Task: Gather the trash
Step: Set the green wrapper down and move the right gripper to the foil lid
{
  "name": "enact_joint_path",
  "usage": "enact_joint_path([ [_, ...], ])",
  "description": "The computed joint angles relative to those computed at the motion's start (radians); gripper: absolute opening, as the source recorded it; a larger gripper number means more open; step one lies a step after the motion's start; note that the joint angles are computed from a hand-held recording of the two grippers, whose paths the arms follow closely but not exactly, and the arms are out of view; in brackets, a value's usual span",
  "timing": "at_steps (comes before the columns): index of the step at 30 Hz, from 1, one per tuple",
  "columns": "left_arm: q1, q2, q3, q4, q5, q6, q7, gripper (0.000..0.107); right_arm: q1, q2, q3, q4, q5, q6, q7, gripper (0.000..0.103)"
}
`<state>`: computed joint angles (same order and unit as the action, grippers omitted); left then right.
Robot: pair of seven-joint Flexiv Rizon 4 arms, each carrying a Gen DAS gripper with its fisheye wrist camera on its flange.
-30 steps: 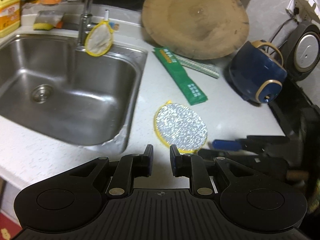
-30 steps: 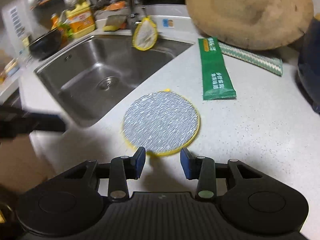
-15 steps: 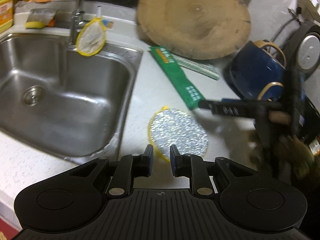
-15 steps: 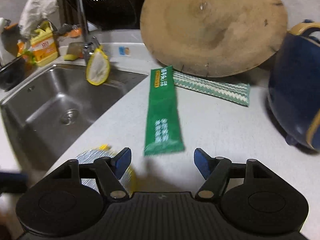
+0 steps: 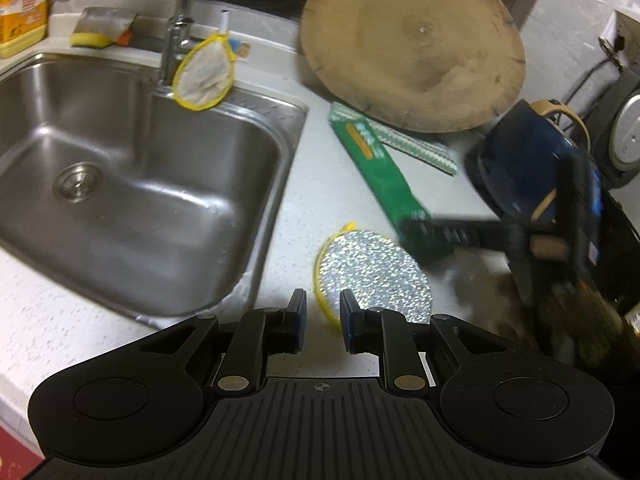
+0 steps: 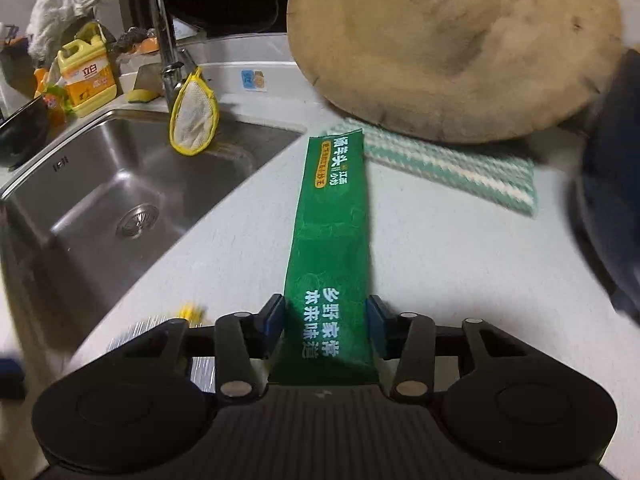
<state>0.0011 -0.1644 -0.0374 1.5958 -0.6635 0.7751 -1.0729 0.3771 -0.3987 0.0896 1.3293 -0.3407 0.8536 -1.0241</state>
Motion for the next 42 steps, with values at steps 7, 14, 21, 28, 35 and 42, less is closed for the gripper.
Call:
enact_joint_path([
  [7,-0.010,-0.035,-0.022,-0.032,-0.003,0.013,0.057,0.021,-0.011,0.207,0.057,0.233,0.048,-0.005,0.073,0.031],
  [14,-0.025,-0.052,-0.026,-0.051,0.065,-0.021,0.056,0.021,-0.011,0.336,0.101,0.342,0.028,-0.059,0.074,0.034],
  [21,-0.026,-0.025,-0.016,-0.017,0.078,-0.046,0.081,0.021,-0.008,0.325,0.089,0.348,-0.138,0.008,0.240,0.057],
  [28,-0.018,0.007,0.003,0.010,0.081,-0.051,0.080,0.021,0.013,0.213,0.064,0.260,-0.134,0.048,0.274,0.057],
  [35,-0.011,0.036,0.015,0.036,0.065,-0.024,0.090,0.021,0.035,0.114,0.055,0.147,-0.057,0.032,0.211,0.059],
  [42,-0.009,0.048,0.021,0.044,0.065,-0.011,0.096,0.021,0.029,0.115,0.099,0.134,0.097,0.026,0.071,0.055],
])
